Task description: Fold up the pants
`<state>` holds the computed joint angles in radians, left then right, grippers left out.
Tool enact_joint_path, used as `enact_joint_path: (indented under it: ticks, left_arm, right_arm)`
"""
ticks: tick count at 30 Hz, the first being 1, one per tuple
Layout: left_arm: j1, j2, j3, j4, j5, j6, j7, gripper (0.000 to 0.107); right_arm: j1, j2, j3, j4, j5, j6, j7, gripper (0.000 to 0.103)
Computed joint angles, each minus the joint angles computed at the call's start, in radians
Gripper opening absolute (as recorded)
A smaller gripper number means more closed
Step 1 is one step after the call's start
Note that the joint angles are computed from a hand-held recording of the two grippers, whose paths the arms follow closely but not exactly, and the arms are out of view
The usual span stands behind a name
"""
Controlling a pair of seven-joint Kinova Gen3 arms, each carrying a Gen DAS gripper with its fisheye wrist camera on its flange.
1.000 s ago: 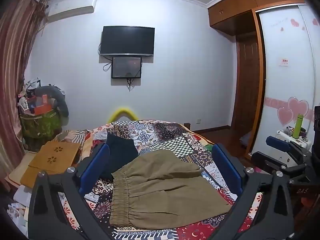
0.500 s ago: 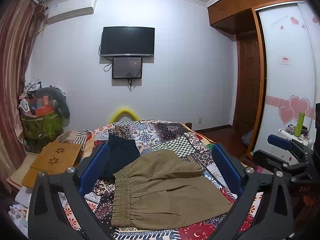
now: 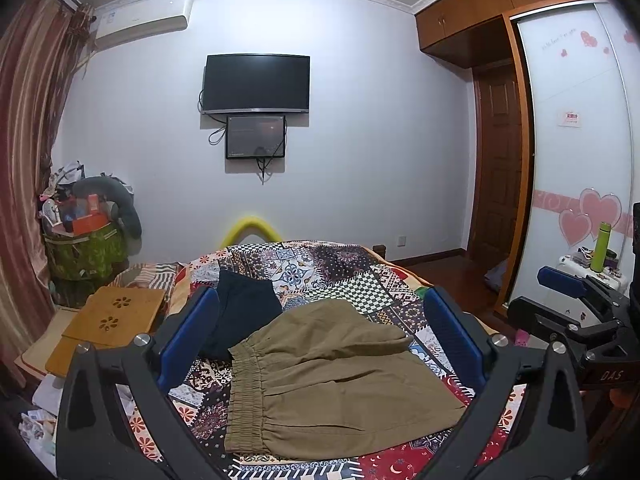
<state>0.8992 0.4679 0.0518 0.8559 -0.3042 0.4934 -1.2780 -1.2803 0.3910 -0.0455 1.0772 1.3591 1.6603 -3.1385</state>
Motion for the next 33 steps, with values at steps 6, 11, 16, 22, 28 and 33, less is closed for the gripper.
enact_joint_path:
  ticks: [6,11,16,22,28,33]
  left_arm:
    - [-0.002,-0.004,0.001,0.007,0.003,-0.004,-0.004,0.103]
    - [0.002,-0.003,-0.004,0.008,-0.003,-0.005,0.004,0.103]
    - [0.0,-0.002,-0.002,0.01,-0.003,-0.007,0.003,0.103]
    - [-0.003,-0.004,0.0,0.014,0.0,-0.011,0.001,0.103]
    - [-0.003,-0.003,-0.001,0.016,0.001,-0.012,0.002,0.103]
    - [-0.004,-0.001,-0.001,0.014,0.002,-0.009,0.0,0.103]
  right_arm:
    - [0.0,0.0,-0.001,0.001,-0.001,0.0,-0.003,0.103]
    - [-0.001,0.0,0.0,-0.001,0.0,0.0,0.0,0.103]
    - [-0.001,0.001,0.001,-0.002,-0.001,0.001,0.001,0.103]
    - [-0.002,0.001,0.002,-0.001,0.0,0.0,0.0,0.103]
    - [-0.001,0.001,0.002,-0.002,-0.002,0.001,0.0,0.103]
    - [-0.001,0.001,0.001,0.001,-0.001,0.0,-0.003,0.103]
